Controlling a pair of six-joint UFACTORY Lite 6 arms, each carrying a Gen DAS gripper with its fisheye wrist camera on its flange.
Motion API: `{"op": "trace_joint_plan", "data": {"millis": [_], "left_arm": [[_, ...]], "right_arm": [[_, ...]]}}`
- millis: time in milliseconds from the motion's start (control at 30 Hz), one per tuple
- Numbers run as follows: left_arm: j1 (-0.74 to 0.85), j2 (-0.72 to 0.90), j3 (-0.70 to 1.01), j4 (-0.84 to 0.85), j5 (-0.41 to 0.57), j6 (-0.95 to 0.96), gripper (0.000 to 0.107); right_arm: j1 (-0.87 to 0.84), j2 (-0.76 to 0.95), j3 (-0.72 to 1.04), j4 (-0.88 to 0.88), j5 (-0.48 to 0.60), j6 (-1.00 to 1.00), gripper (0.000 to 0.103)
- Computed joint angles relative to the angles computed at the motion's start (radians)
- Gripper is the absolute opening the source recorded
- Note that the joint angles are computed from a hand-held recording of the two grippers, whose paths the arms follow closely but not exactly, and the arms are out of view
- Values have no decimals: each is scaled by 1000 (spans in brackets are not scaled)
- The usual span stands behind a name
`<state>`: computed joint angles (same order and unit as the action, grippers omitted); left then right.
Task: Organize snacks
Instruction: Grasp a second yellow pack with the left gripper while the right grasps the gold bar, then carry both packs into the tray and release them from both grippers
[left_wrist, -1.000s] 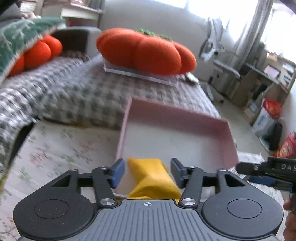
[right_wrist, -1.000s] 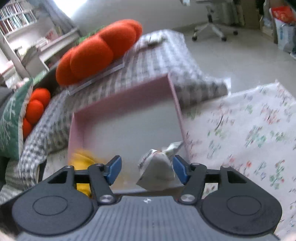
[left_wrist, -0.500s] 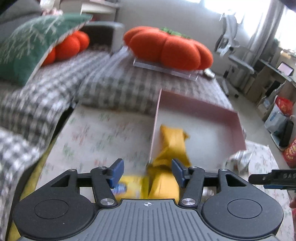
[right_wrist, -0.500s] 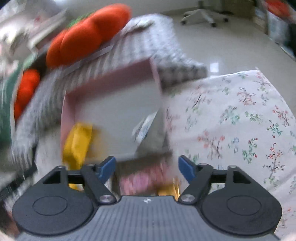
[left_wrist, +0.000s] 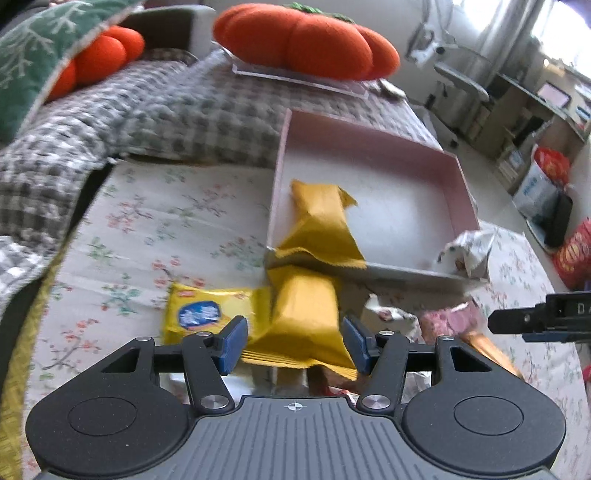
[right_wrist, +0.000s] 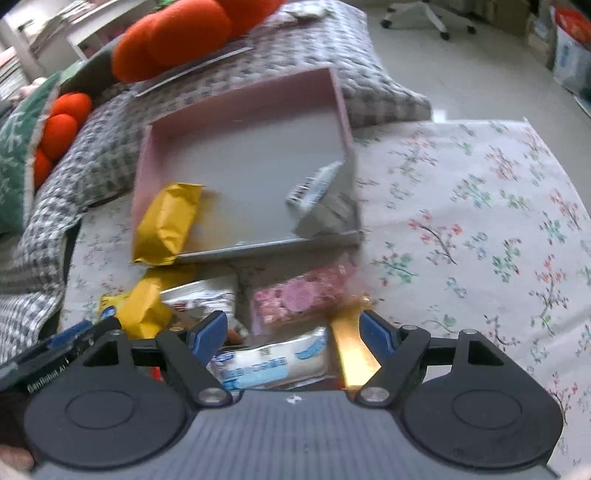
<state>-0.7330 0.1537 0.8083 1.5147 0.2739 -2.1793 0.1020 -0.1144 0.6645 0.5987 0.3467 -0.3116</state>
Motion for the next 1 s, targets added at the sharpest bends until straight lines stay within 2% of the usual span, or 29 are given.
{"op": "trace_joint_plan", "data": {"millis": [300, 533, 733, 900, 1000], "left_arm": [[-29, 190, 124, -65, 52, 106, 55], [-22, 165, 95, -5, 52, 67, 41], [-22, 154, 92, -68, 61, 133, 36], [-16, 142, 90, -112, 54, 164, 34], [-13, 132, 87, -130, 48, 175, 34]], "right_arm": [[20, 104, 14, -295, -57, 242, 76], [40, 160, 20, -393, -51, 300, 72], [21, 164, 20, -315, -14, 173, 59], [0, 170, 28, -261, 11, 103, 38], [-5, 194, 43, -249, 8, 88, 31]]}}
